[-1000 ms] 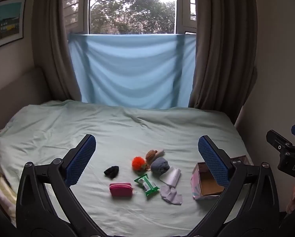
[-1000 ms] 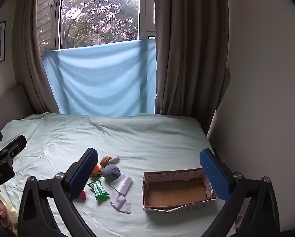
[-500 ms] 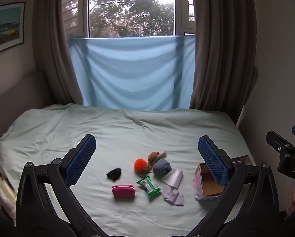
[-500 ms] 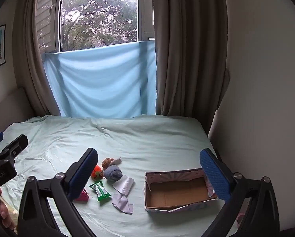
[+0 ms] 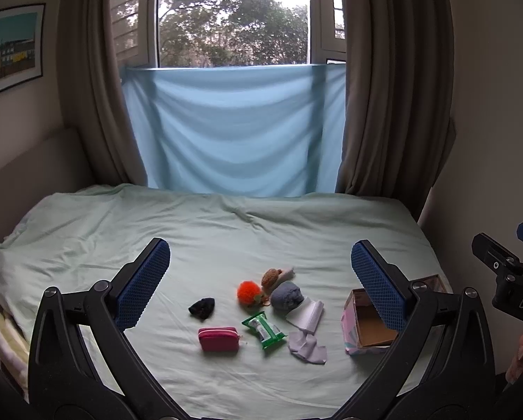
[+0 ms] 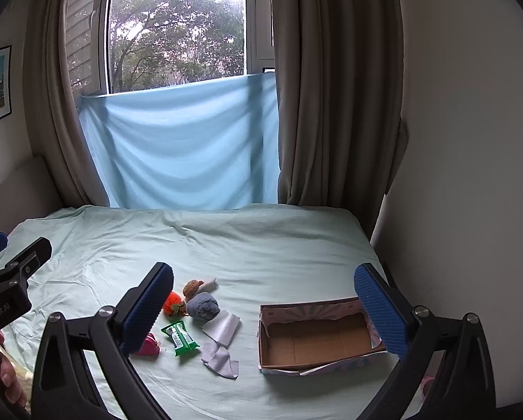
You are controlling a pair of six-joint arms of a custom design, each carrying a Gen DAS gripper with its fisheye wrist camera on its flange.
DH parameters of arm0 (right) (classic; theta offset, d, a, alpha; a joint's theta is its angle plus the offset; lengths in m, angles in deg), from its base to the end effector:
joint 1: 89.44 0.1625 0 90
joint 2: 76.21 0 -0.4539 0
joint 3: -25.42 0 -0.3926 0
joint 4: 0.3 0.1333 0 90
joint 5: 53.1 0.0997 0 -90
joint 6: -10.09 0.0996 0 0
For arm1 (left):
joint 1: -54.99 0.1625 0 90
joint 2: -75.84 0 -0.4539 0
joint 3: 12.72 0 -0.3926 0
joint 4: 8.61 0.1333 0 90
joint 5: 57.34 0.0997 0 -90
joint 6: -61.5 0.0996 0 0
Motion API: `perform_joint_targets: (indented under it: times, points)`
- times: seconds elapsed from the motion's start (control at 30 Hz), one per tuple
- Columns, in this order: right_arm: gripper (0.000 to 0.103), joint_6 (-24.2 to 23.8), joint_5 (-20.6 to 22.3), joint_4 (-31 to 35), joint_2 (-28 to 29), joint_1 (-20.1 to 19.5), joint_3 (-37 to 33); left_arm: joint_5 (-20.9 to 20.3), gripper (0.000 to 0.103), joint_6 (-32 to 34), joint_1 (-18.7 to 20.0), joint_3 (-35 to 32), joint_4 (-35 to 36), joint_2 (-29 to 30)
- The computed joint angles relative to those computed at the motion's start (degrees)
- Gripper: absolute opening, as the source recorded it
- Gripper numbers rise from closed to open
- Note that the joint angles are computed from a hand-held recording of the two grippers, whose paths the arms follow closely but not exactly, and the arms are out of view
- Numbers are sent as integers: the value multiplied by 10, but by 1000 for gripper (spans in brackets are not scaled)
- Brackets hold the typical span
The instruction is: Organize soft objects
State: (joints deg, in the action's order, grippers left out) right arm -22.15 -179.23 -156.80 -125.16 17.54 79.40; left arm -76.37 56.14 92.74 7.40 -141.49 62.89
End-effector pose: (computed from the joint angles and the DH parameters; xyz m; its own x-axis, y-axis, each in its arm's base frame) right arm 0.3071 -0.7505 0.5196 -0.7069 -0.0241 0.7069 -0.6108 0.5248 -0.5929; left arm -0.5975 -0.7503 0.2470 -0.6931 -0.1261 -0.7097 0.5798 0.4875 -0.6528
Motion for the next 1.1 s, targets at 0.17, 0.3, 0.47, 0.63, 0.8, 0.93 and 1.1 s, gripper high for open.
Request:
perform_joint_targets:
  times: [0.17, 0.3, 0.47, 0.63, 0.8, 0.93, 1.1]
  points:
    - [103, -4, 3, -5, -1, 0, 3, -1, 103, -3, 0, 14, -5, -7]
    - [103, -2, 8, -6, -2, -2, 6, 0, 103, 2, -1, 18, -12, -8]
    - [103, -2, 13, -9, -3, -3, 8, 0, 103, 2, -1, 26, -17, -12]
    - [103, -2, 15, -12, -4, -3, 12, 1, 103, 2, -1, 29, -20, -13]
    - [103, -2, 16, -16, -6, -3, 17, 2, 103, 3, -2, 48, -32, -23]
    - [103, -2, 17, -16, -5, -4, 16, 0, 103, 6, -1, 48, -35, -23]
    - [103, -1, 15, -18, -7, -3, 20, -3, 103, 8, -1, 48, -36, -25]
